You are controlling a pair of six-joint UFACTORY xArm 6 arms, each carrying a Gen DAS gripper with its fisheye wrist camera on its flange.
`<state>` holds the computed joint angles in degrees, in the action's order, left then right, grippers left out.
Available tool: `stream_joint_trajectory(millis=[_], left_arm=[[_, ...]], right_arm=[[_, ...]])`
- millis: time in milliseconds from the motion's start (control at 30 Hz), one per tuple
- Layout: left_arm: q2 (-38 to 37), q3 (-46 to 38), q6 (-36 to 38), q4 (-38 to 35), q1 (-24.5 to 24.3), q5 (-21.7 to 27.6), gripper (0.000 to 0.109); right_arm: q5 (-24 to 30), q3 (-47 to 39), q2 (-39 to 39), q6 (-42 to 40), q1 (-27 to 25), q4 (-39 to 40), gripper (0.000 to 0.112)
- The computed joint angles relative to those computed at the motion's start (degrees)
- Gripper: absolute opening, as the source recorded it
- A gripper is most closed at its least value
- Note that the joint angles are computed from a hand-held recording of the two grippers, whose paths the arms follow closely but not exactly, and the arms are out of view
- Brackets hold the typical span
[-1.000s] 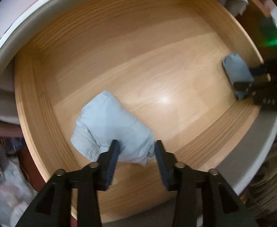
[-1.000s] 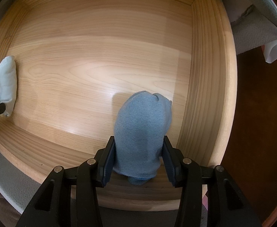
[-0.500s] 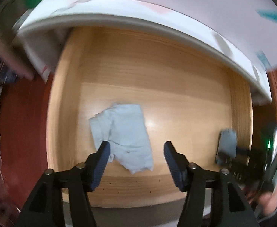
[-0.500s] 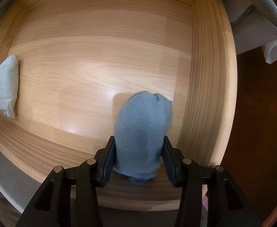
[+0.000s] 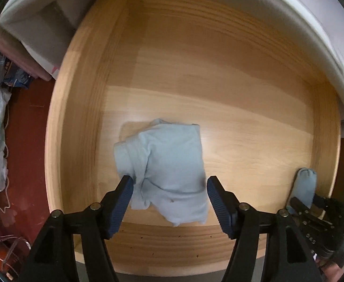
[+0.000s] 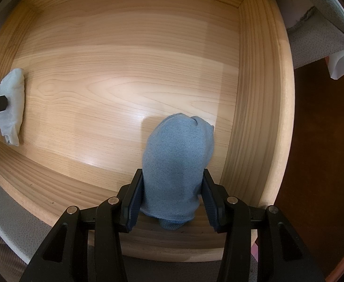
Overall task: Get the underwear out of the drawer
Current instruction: 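Lift the pale blue underwear out of the drawer with the left tool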
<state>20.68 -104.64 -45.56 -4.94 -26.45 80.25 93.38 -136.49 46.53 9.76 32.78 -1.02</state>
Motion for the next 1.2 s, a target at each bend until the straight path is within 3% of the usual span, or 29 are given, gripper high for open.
stream_joint_trajectory(millis=[367, 533, 733, 867, 1200], left_arm=[[5.73, -5.89, 0.52, 4.36, -2.14, 4.8, 0.073], [5.75, -4.6, 1.32, 4.41, -2.53, 3.58, 0.073], [8.34, -6.84, 2.27, 4.03, -3.22, 4.66, 0.061], [7.89, -6.8, 4.14, 3.57, -3.19, 4.53, 0.045], [5.72, -4.28, 6.97, 2.5, -3.03, 2.78, 0.035]], right_arm=[[-0.35, 0.75, -0.46, -0.11, -0.08, 0.02, 0.045], [-0.5, 1.31, -0.85, -0.15, -0.07, 0.03, 0.045], [-0.03, 0.63, -0.59, -0.1, -0.03, -0.02, 0.045], [0.41, -0.19, -0.17, -0.02, 0.07, -0.05, 0.045], [0.41, -0.34, -0.02, -0.08, 0.16, -0.15, 0.045]])
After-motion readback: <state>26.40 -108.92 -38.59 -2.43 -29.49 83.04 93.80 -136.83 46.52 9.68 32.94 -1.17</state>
